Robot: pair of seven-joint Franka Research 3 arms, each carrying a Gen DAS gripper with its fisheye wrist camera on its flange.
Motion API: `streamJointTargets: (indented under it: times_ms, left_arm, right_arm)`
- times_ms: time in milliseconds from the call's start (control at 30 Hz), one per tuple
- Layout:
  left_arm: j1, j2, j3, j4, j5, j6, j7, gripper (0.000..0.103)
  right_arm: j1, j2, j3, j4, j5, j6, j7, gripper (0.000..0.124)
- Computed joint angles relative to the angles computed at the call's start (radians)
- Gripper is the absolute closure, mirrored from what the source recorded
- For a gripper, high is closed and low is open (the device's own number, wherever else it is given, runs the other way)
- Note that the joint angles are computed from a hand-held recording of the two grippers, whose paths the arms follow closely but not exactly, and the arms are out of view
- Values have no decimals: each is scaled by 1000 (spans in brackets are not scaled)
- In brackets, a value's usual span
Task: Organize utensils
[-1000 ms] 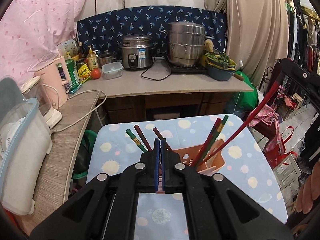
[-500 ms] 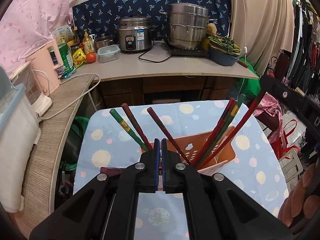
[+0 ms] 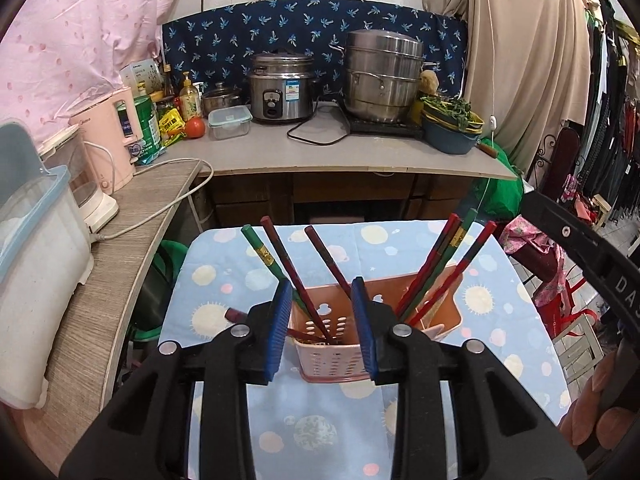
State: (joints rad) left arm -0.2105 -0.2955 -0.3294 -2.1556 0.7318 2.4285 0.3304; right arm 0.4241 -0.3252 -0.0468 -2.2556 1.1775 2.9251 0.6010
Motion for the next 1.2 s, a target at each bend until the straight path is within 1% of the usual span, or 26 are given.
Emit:
streamJointTargets:
  times_ms: [67,167,300,500,700,733,800,867,967,1200]
  left_arm:
    - [-2,-17,-9,-9,6,-13,-16,71]
    - [-10,-43,-19,-28,3,-27,-33,71]
    - [-22,-69,-34,-49,-4,-51,-47,71]
    - [-39,-113,-55,-88,-9,-81,-82,71]
    - [-57,-146,-82,-112,-7,-116,-108,71]
    - [-60,-151,-87,-116,-6,-123,-112,71]
    - [-69,-160,-92,-123,-8,-132,-118,71]
    - [-78,-170,-98,-132,-11,-142,-124,71]
    - [-91,-184,-105,-146,-18,-154,-137,67]
    - [-118,-193,-117,-173,-37,-177,-161,64]
  right_arm:
    - [-5,-31,5,-32,-16,-2,8,98]
    - [-16,-76,10,-84,-81,-18,38,93]
    - [-18,-149,13,-169,-159,-10,90,93]
    - [-19,-245,-1,-267,-267,-33,189,92]
    - [-18,-330,-7,-354,-357,-41,258,92]
    - [-18,-340,-10,-364,-371,-43,268,91]
    - [-14,-365,-17,-388,-392,-48,288,86]
    - [-19,-390,-17,-412,-416,-56,312,84]
    - [-31,-418,-13,-440,-457,-64,344,84]
    - [-51,-467,-7,-494,-539,-77,392,84]
